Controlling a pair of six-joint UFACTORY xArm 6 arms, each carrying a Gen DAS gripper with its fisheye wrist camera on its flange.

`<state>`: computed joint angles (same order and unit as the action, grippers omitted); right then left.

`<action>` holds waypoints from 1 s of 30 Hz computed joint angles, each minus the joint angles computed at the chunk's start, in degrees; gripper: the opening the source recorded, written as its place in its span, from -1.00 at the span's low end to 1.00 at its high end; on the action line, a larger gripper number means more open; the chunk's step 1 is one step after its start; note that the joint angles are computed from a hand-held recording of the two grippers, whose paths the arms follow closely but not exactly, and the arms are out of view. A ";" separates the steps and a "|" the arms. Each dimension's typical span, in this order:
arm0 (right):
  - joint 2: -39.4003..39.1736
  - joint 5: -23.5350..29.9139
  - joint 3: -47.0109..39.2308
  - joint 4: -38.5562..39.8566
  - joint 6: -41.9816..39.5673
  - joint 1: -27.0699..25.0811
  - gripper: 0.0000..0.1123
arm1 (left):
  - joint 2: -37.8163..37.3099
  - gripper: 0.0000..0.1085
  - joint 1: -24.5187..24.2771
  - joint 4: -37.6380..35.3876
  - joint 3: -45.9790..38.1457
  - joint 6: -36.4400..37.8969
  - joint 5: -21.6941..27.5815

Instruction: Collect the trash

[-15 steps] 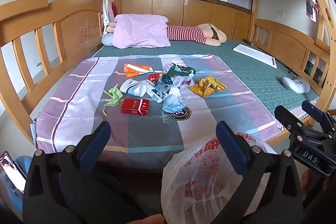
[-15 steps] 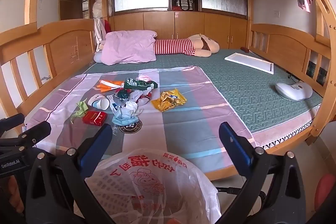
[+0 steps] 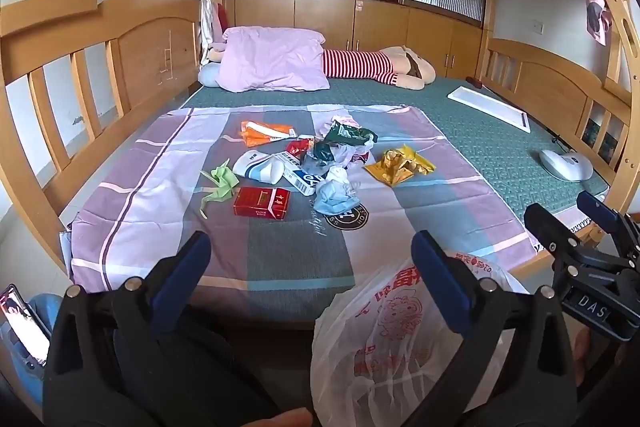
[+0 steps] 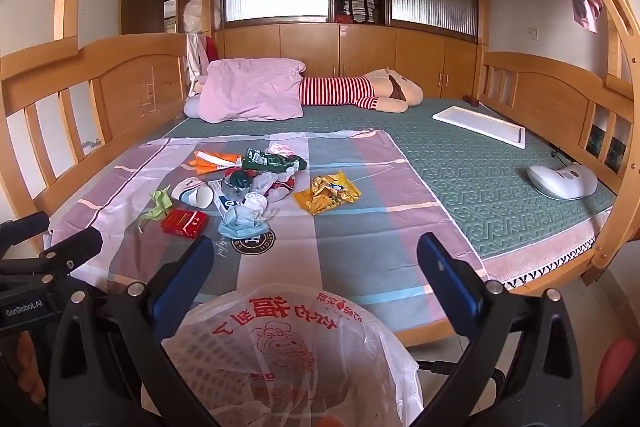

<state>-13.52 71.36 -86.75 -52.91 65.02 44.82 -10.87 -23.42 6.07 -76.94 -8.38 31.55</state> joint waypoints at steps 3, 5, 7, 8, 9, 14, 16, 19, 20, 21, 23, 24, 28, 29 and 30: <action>-0.27 0.36 0.20 -0.46 0.49 0.49 0.78 | 1.38 0.84 0.26 1.06 -2.31 -1.05 1.07; -0.31 0.31 0.15 -0.35 0.56 0.48 0.78 | 1.32 0.84 0.19 1.61 -2.62 -1.39 1.23; -0.66 0.29 0.44 -0.37 0.61 0.53 0.77 | 1.24 0.84 0.16 1.91 -2.62 -1.61 1.21; -0.63 0.34 0.42 -0.31 0.60 0.51 0.78 | 1.19 0.84 0.18 2.01 -2.56 -1.68 1.17; -0.65 0.31 0.45 -0.31 0.60 0.49 0.77 | 1.19 0.84 0.17 2.25 -2.63 -1.87 1.22; -0.66 0.13 0.69 -0.42 0.80 0.50 0.78 | 0.84 0.84 0.32 2.60 -2.37 -2.05 1.19; -0.52 0.30 0.46 -0.35 0.71 0.52 0.78 | 0.80 0.84 0.31 2.98 -2.28 -2.41 1.12; -0.69 -0.01 0.74 -0.23 0.72 0.47 0.77 | 0.78 0.84 0.29 3.46 -2.28 -2.81 1.09; -0.74 -0.11 0.73 -0.14 0.62 0.49 0.77 | 0.74 0.84 0.29 3.52 -2.28 -2.85 1.10; -0.73 -0.23 0.74 -0.02 0.53 0.42 0.77 | 0.70 0.84 0.28 3.57 -2.25 -2.87 1.10; -0.71 -0.37 0.77 0.16 0.44 0.32 0.77 | 0.70 0.84 0.28 3.56 -2.23 -2.87 1.15; -0.50 -0.36 0.58 0.19 0.43 0.32 0.77 | 0.72 0.84 0.26 3.58 -2.25 -2.90 1.21; -0.38 -0.33 0.55 0.18 0.54 0.40 0.77 | 0.69 0.84 0.28 3.68 -2.26 -2.95 1.40; -0.36 -0.34 0.62 0.17 0.63 0.45 0.77 | 0.73 0.84 0.29 3.62 -2.29 -2.93 1.45; -0.33 -0.32 0.62 0.15 0.70 0.50 0.77 | 0.73 0.84 0.31 3.45 -2.37 -2.82 1.57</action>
<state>-13.85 71.04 -86.13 -52.76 65.72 45.32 -10.14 -23.11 9.52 -79.31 -11.20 33.12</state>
